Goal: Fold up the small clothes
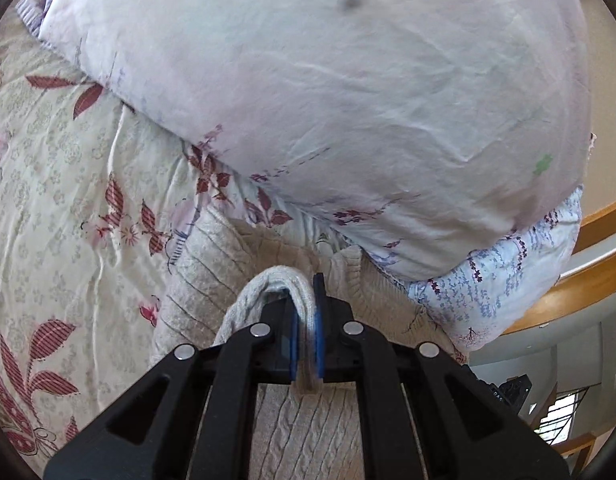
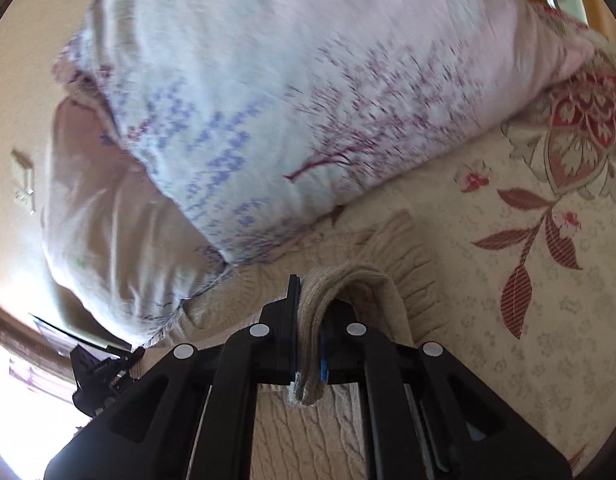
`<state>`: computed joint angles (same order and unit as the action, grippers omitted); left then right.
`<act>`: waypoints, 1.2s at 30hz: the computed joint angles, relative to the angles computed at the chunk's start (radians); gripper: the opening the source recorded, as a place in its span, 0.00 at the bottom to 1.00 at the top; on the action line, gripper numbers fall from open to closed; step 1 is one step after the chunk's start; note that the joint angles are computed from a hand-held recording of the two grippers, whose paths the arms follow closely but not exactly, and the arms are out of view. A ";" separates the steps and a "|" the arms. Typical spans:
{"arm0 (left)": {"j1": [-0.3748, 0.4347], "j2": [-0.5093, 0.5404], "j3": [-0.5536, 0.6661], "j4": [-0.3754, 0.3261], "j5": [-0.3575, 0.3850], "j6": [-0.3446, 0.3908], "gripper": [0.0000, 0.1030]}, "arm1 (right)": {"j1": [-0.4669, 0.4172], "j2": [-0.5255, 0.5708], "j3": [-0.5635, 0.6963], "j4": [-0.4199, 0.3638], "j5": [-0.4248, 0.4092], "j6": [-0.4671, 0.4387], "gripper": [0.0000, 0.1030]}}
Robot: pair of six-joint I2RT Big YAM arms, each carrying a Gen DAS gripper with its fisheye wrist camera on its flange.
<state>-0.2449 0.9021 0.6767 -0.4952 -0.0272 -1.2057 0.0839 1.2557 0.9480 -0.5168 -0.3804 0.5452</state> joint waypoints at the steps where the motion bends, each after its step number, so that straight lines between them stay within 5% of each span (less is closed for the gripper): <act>1: 0.008 0.002 -0.011 0.015 0.010 -0.017 0.06 | -0.001 0.009 0.003 -0.002 -0.002 0.015 0.08; 9: 0.032 0.041 -0.017 0.053 0.053 -0.051 0.15 | 0.007 0.061 0.037 -0.032 0.000 0.095 0.10; 12: 0.032 0.041 -0.012 0.061 0.068 -0.035 0.32 | -0.003 0.052 0.030 -0.012 -0.020 0.127 0.25; 14: 0.019 0.050 0.008 0.049 0.054 -0.014 0.43 | -0.006 0.031 0.025 0.001 -0.012 0.122 0.45; 16: -0.001 0.042 0.031 -0.002 0.016 0.023 0.51 | -0.002 0.012 0.034 -0.023 0.027 0.105 0.50; 26: -0.157 -0.046 0.066 -0.320 -0.176 0.167 0.49 | -0.010 -0.149 -0.046 -0.205 0.177 -0.172 0.44; 30: -0.204 -0.050 0.036 -0.352 -0.182 0.145 0.42 | 0.014 -0.165 -0.076 -0.248 0.201 -0.233 0.40; 36: -0.238 -0.074 0.009 -0.362 -0.208 0.120 0.21 | 0.067 -0.183 -0.089 -0.251 0.273 -0.264 0.16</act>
<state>-0.4831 0.8285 0.6858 -0.8574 -0.2347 -1.0857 0.1507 1.0725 0.8587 -0.7677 -0.1079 0.2813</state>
